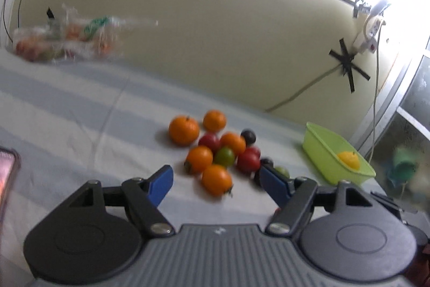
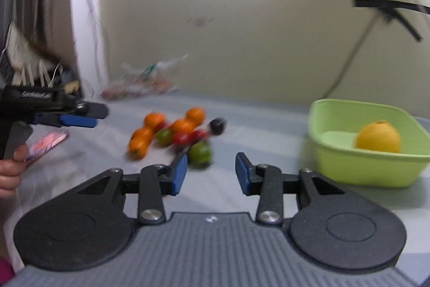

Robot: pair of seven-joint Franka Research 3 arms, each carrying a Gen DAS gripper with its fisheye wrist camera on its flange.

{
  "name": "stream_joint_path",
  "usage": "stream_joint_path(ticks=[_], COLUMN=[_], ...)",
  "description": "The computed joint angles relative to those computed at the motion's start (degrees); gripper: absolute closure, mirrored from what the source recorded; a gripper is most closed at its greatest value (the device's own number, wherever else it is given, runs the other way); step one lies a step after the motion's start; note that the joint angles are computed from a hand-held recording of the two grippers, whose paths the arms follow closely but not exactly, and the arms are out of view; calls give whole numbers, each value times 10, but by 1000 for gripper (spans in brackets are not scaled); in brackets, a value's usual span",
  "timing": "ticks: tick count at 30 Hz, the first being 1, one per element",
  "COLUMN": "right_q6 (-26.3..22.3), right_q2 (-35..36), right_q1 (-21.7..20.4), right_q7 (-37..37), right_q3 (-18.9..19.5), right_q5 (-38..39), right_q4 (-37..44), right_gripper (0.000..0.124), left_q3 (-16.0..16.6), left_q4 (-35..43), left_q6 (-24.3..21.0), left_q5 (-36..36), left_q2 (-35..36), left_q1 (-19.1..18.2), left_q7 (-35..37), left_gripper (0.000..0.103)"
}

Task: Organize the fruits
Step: 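Grasp a green cherry tomato with the right tool while the left grasps an orange tomato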

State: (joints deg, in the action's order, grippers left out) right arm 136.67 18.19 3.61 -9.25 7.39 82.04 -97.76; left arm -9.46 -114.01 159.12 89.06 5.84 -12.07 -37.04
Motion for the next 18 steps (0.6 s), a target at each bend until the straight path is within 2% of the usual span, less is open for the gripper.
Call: stream_joint_path(ticks=[5,8,13,16,18], right_q6=[46,45,-35,-93,-93], right_q2=[19,49,110,155,173], right_q1=[21,23,8,1,5], right_q7=[23,69,173,230,250], right_q3=[5,8,16,24,28], right_q5=[-28,-69,-169,-228,-256], right_q4=[28,69,158,229,253], right_gripper=[81,81,80,80,80], left_q3=[1,-2,0,8,10], left_q4=[29,63,108,132,143], left_q6=[50,57,41,34,26], left_q5=[53,30,-99,-151,-201], left_q2=[30,63,108,129,142], left_q1=[0,-13,-41,-54,-56], left_q7=[-17,78,295,362,408], left_gripper=[35,37,37,37,39])
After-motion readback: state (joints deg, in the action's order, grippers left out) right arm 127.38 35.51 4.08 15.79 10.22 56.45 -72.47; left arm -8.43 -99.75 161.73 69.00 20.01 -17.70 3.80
